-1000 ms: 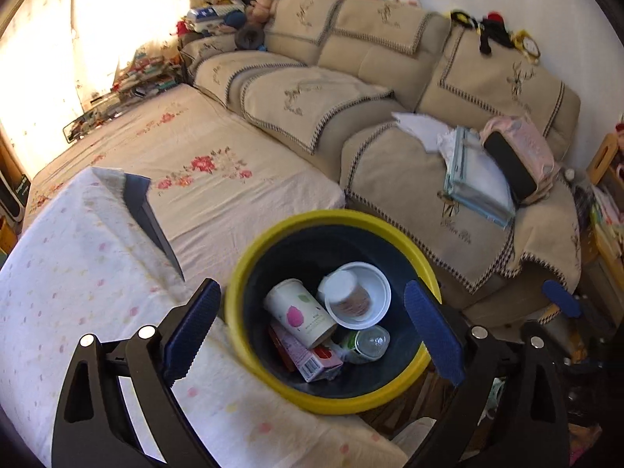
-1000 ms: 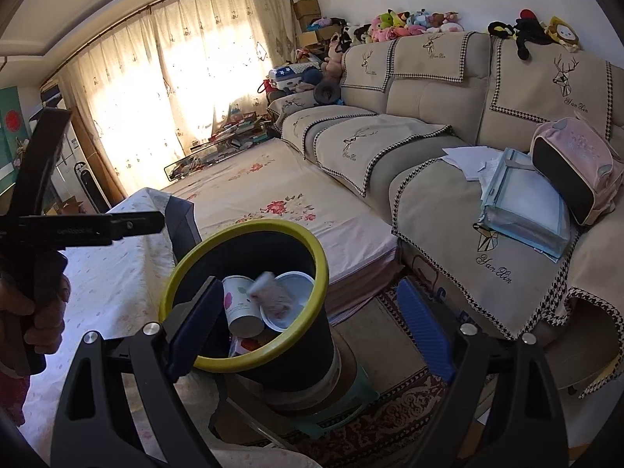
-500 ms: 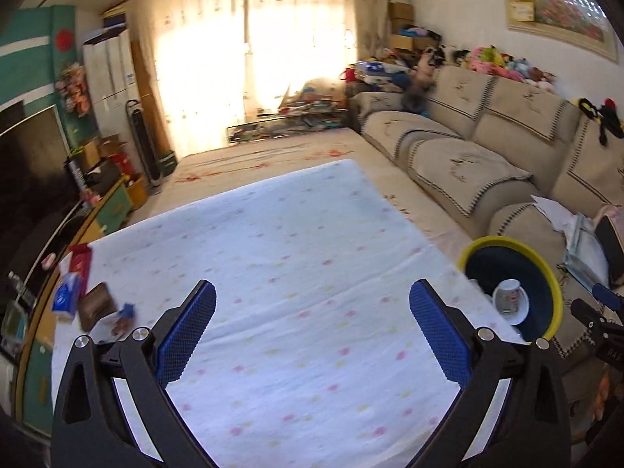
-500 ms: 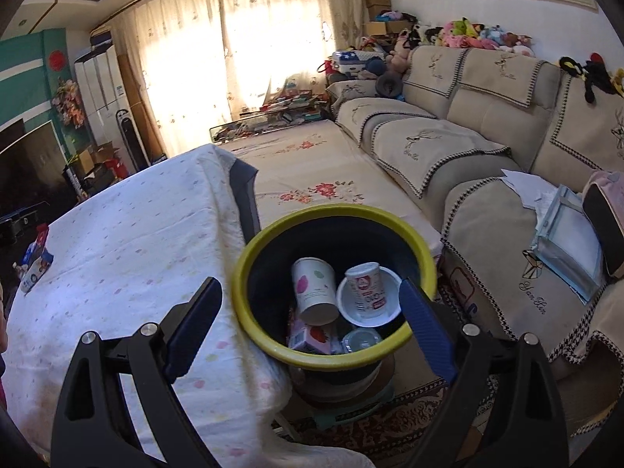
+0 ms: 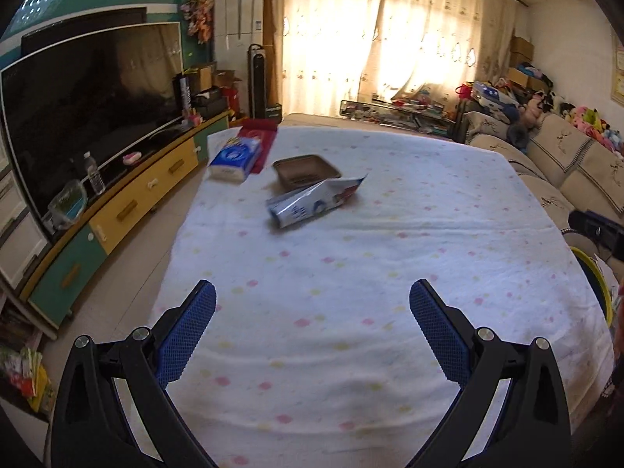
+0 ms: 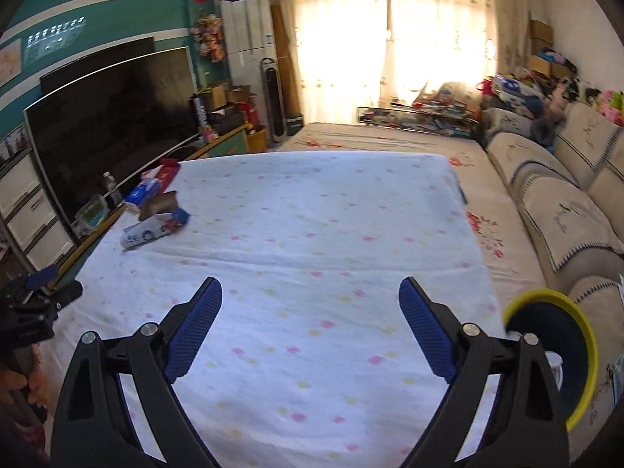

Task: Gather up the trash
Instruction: 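Move the right tool back to the table toward the brown plastic tray, then grasp the brown plastic tray with the right tool and lift it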

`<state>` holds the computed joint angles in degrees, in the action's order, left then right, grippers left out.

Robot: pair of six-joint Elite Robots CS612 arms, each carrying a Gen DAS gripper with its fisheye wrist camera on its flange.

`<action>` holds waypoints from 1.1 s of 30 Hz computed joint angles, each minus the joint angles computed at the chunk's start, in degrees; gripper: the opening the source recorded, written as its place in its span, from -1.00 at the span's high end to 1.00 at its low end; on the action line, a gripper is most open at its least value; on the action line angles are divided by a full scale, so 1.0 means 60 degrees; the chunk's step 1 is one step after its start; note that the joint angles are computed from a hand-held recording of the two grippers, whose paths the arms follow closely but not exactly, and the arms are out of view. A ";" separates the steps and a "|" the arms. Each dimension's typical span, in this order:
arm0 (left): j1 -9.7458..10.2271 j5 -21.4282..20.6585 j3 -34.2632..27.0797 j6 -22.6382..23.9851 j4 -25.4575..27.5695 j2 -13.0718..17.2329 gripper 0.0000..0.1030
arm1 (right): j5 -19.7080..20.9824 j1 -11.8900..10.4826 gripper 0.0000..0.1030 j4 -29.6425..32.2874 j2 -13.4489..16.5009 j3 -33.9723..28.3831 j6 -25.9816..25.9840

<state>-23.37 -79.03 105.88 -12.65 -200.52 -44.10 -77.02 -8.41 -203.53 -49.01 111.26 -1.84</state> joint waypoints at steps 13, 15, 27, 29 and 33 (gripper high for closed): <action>0.0192 -0.0421 0.0294 -0.0901 -0.0300 0.0150 -0.90 | 0.1108 0.1440 -0.70 0.3072 0.1152 -0.3159 -0.1638; 0.0173 -0.0426 0.0339 -0.0885 -0.0360 0.0147 -0.90 | 0.1030 0.1526 -0.70 0.3633 0.1370 -0.3774 -0.1533; 0.0250 -0.0600 0.0285 -0.1214 -0.0127 0.0135 -0.90 | -0.0076 0.2266 -0.70 0.7399 0.2304 -0.6347 -0.1897; 0.0254 -0.0643 0.0264 -0.1213 -0.0055 0.0138 -0.90 | -0.0392 0.2337 -0.70 0.7572 0.2394 -0.6501 -0.1829; 0.0285 -0.0823 0.0227 -0.1174 0.0068 0.0140 -0.90 | -0.0647 0.2336 -0.62 0.7839 0.2508 -0.6674 -0.1679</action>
